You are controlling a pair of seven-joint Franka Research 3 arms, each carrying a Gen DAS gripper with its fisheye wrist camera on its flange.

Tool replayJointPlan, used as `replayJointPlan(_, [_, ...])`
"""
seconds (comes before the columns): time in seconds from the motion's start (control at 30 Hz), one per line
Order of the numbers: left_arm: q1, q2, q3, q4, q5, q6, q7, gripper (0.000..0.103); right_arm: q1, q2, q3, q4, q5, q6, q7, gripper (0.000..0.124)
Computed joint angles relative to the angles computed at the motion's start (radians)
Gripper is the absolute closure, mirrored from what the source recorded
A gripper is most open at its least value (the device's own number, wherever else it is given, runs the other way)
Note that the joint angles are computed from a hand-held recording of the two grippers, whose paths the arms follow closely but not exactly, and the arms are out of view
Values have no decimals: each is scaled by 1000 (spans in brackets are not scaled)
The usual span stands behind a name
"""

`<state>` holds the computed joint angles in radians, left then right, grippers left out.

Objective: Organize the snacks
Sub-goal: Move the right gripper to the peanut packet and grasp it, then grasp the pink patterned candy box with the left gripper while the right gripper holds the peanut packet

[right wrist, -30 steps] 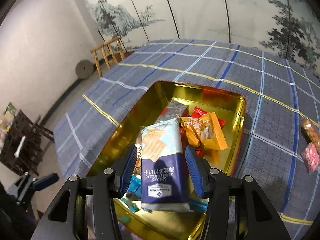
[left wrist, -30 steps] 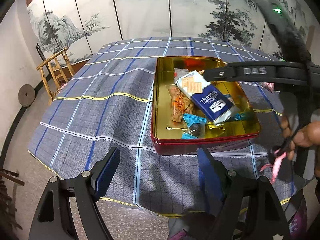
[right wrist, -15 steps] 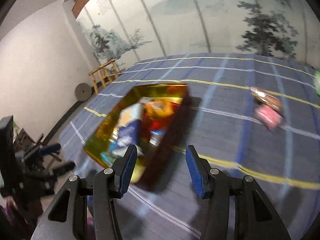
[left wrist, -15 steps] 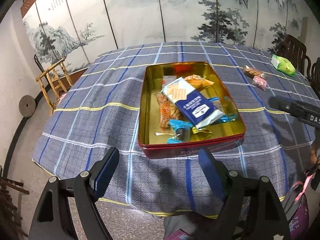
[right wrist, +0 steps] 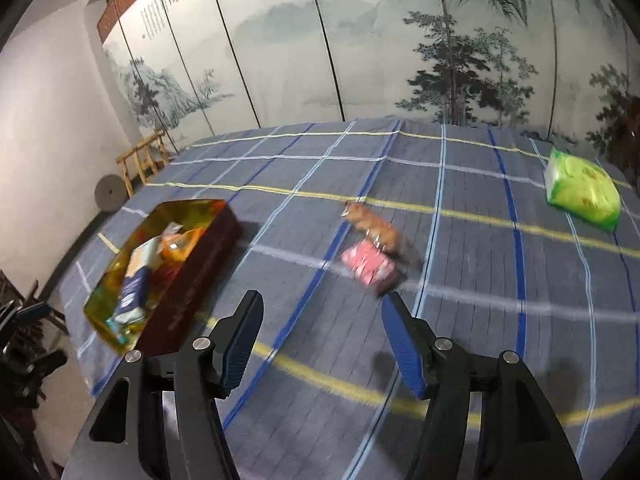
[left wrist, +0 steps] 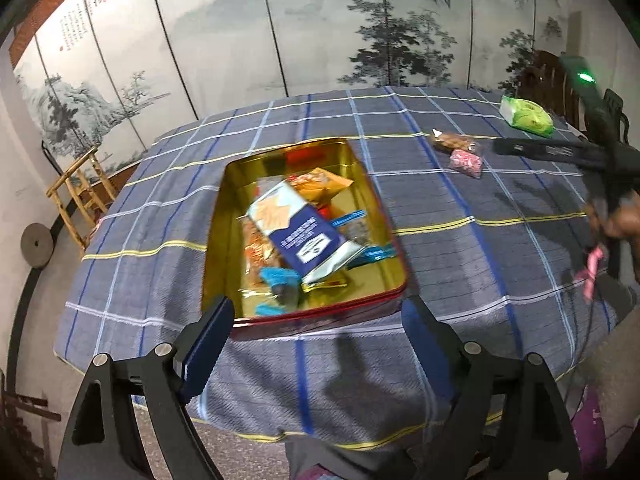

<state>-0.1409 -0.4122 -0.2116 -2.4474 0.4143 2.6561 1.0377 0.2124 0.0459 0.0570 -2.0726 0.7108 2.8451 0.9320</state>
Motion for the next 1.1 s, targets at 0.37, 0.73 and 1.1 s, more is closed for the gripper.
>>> replayJointPlan(0.37, [-26, 178, -21, 177, 13, -35, 13, 20, 33, 380, -66, 483, -512, -221, 287, 59])
replayJointPlan(0.73, [-89, 399, -16, 408, -113, -35, 145, 20, -222, 295, 45, 367, -110, -237, 137, 103])
replayJointPlan(1.1, [-107, 783, -43, 894, -345, -203, 264, 21, -381, 31, -45, -40, 660, -427, -285, 103])
